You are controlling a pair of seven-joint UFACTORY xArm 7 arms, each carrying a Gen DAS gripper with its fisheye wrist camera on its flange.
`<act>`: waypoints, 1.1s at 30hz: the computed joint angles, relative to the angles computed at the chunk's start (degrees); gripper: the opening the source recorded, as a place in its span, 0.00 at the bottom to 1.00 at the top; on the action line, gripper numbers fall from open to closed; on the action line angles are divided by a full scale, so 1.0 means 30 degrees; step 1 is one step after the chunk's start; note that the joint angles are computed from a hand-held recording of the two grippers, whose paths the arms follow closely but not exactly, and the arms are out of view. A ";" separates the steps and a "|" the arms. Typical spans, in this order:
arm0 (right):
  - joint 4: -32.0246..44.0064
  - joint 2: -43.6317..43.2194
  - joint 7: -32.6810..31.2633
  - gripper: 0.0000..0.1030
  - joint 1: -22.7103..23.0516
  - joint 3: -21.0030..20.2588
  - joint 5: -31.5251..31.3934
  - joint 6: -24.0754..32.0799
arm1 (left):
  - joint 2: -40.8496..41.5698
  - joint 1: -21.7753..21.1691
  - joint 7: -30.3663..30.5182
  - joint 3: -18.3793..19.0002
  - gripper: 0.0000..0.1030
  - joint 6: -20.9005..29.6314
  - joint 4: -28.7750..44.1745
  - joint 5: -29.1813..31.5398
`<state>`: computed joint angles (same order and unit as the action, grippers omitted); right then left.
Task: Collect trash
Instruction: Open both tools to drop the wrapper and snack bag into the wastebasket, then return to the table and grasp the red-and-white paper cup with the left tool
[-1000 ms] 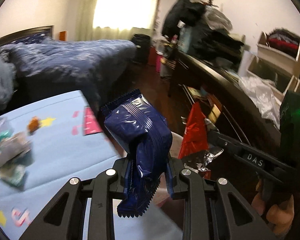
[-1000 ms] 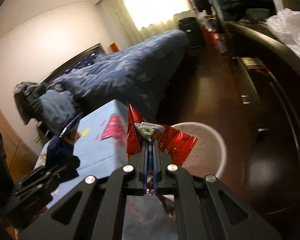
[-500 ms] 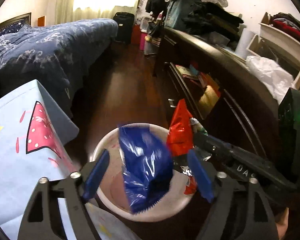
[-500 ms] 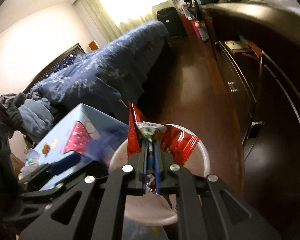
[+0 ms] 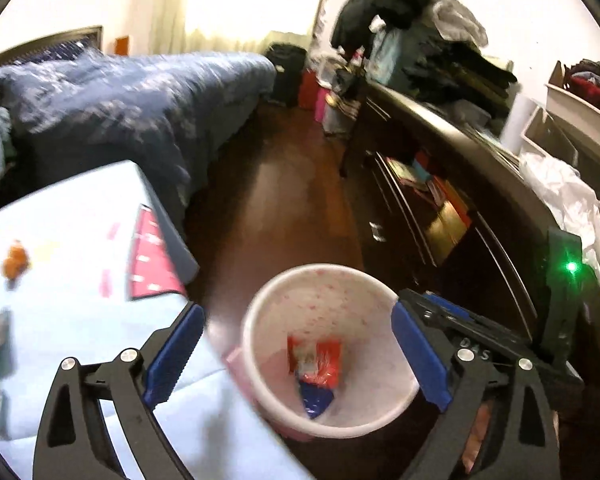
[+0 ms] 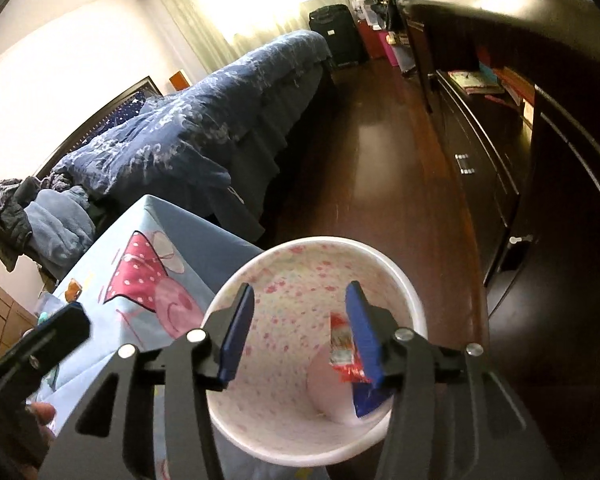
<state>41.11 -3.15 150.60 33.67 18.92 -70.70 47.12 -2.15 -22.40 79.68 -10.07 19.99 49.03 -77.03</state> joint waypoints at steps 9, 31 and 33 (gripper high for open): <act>0.3713 0.1477 -0.3068 0.82 0.1929 0.0891 0.1231 0.3836 | -0.2930 0.0608 0.4388 0.0787 0.96 -0.3682 -0.1854 -0.5280; 1.7523 1.0799 -1.4033 0.95 0.6482 -0.2598 0.0941 0.1699 | 0.1462 0.7960 0.0408 0.4010 0.96 -0.2508 0.1559 0.0022; 1.8531 1.1485 -1.4829 0.95 0.6764 -0.2990 0.1332 0.1508 | 0.2922 0.8275 -0.2212 0.3910 0.96 -0.1862 0.2682 0.3332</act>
<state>96.70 31.31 106.11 53.97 9.95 -66.71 51.64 6.62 2.43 73.04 1.66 14.41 57.08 -67.03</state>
